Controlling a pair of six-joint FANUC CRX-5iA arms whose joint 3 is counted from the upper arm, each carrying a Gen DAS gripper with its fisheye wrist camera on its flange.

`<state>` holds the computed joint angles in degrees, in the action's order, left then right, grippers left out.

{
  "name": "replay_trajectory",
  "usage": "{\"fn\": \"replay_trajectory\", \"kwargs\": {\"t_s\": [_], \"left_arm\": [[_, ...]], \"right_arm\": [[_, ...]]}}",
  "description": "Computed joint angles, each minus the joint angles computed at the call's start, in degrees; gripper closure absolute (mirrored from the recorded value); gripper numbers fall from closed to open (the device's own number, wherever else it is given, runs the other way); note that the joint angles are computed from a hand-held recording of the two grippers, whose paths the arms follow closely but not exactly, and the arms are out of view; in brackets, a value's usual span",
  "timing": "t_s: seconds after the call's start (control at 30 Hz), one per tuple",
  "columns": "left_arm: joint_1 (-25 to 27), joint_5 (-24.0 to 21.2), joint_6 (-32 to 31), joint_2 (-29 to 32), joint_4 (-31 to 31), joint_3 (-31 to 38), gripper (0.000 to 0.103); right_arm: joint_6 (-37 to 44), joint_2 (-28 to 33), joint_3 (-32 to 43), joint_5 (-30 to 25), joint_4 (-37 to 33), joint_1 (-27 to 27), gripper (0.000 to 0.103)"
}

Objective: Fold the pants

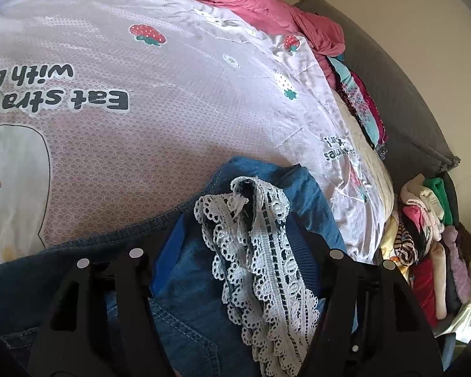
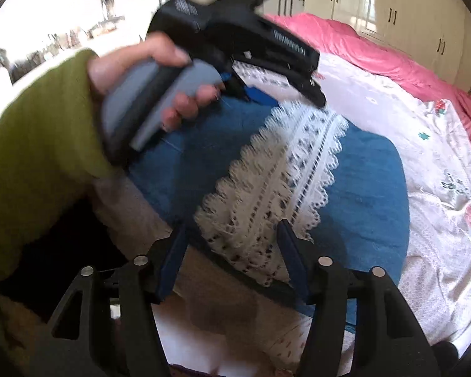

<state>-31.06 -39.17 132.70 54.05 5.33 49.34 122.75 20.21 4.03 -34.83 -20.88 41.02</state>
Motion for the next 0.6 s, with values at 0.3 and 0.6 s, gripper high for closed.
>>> {"fn": "replay_trajectory", "kwargs": {"t_s": [0.3,0.6], "left_arm": [[-0.6,-4.1,2.5,2.3,-3.5,5.2,0.048],[-0.9,-3.8,3.0,3.1,-4.6,7.3,0.086]], "right_arm": [[6.1,2.3,4.8,-6.5,-10.4,-4.2,0.076],[5.7,3.9,7.8,-9.9,-13.8,-6.1,0.076]]}}
